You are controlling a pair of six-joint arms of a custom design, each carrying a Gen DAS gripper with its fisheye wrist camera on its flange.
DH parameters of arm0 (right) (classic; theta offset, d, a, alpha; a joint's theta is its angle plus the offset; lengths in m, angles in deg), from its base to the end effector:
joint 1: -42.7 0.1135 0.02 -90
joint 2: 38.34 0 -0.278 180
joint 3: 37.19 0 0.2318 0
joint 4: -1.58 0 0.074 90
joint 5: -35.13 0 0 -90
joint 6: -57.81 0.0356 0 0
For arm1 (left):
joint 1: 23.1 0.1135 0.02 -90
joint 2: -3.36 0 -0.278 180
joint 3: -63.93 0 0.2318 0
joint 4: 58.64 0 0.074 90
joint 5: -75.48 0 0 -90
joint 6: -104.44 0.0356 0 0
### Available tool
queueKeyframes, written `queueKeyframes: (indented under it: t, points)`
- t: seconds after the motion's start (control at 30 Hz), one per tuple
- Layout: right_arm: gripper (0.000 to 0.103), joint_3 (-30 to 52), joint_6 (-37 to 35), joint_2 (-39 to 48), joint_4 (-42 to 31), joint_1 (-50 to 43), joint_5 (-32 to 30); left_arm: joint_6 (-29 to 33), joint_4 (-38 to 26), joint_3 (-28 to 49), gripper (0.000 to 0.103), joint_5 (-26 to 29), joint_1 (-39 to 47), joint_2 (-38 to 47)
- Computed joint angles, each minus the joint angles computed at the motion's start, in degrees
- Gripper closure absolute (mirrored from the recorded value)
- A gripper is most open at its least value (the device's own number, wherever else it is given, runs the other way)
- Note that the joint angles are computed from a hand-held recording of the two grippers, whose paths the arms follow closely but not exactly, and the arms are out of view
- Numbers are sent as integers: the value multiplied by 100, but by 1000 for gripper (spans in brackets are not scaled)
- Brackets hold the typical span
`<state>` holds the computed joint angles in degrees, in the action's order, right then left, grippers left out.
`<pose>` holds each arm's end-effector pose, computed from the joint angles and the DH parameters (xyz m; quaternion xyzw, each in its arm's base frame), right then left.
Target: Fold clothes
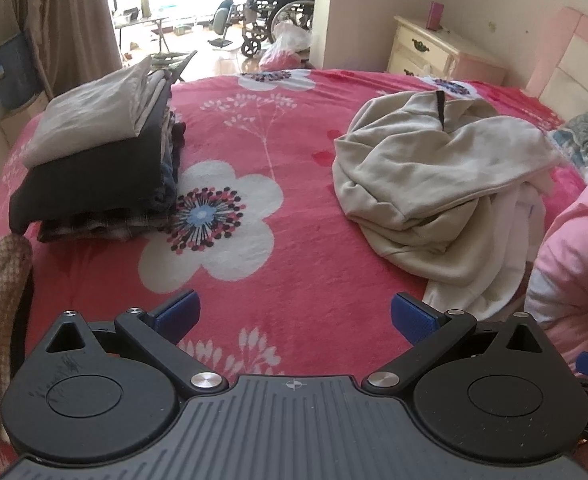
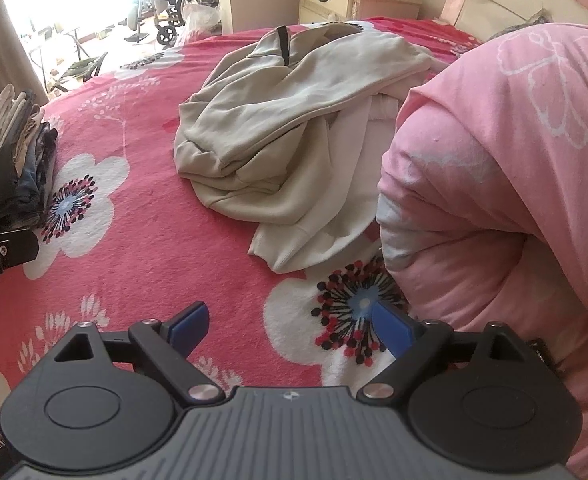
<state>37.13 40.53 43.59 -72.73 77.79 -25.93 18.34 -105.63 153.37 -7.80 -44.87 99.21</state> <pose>0.1944 0.1155 0.2539 0.3282 0.9086 -0.0917 0.2416 0.3178 -0.1314 0.2764 0.2285 0.9200 -0.1037 0.3010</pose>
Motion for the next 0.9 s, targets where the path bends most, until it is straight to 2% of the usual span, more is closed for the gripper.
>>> queueKeyframes:
  t: [0.43, 0.9]
  points:
    - [11, 79, 73, 77, -75, 88, 36, 13, -156, 88, 0, 227, 73, 33]
    - [11, 59, 80, 134, 0, 91, 15, 309, 386, -388, 0, 380, -4, -291]
